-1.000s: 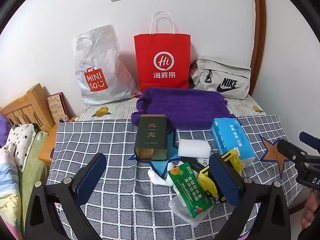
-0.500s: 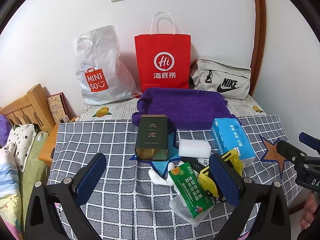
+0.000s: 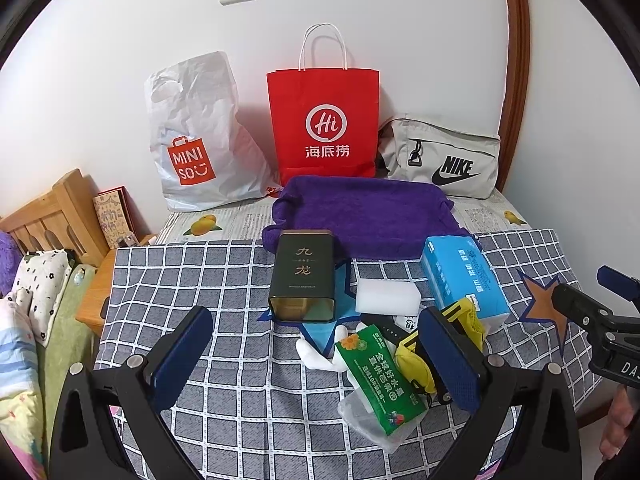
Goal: Organize soft objects
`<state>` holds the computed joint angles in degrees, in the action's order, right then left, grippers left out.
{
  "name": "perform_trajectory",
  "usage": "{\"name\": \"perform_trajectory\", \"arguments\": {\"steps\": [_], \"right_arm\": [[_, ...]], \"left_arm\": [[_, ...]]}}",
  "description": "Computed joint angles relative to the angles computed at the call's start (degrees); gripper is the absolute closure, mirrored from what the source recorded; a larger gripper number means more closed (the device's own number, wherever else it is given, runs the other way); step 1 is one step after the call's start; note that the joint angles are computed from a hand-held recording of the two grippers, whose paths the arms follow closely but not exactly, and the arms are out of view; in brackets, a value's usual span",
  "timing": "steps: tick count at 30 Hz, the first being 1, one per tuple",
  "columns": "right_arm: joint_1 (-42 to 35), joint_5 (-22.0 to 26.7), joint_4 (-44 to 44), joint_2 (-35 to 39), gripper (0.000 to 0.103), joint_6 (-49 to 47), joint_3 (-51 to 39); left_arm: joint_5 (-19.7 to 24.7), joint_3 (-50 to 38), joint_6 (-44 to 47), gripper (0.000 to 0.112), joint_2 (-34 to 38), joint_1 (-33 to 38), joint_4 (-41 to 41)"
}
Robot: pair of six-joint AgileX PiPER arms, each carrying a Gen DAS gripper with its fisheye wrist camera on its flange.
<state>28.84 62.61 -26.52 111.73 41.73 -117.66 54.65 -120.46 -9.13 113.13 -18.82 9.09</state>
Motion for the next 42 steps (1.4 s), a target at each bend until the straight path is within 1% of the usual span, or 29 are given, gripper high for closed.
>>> {"name": "perform_trajectory", "arguments": {"steps": [9,21,26,30,32,36,38,41,42], "right_arm": [[0.2,0.4,-0.4,-0.1,0.0,0.2,-0.1],[0.1,0.2,-0.1,-0.1,0.0,-0.5,-0.4],[0.2,-0.1,-1.6,0.1,0.0,0.1,0.4],[-0.7,-1.9,-0.1,-0.1,0.0,-0.1,2.5],[-1.2,-3.1,0.8,-0.1,0.0,-0.2,4.0],[-1.7,-7.3,3.4,-0.5,0.0,-1.6,8.2],[-1.5,-8.0,3.7,0.5,0.002,-2.3,8.7],[-1.8,-9.0,5.2,2.0,0.007,-3.5,9.3],[-2.3,-9.6,6.8,2.7,0.013,-4.5,9.5]], "left_arm": [[0.6,-1.0,0.1,0.009,0.3,-0.1,0.2],[0.3,-0.3,0.1,0.009,-0.1,-0.1,0.2],[2.4,-2.8,0.6,0.009,1.6,0.4,-0.7],[2.4,-2.2,1.0,0.009,2.3,0.8,-1.2],[1.5,-0.7,0.9,0.009,2.3,1.0,-1.0],[0.7,1.0,0.3,0.009,2.6,1.6,-0.9],[0.4,1.6,0.1,0.009,3.0,1.9,-0.7],[0.3,2.3,-0.5,0.009,3.6,2.4,-0.6],[0.2,2.5,-0.5,0.009,3.8,2.5,-0.8]]}}
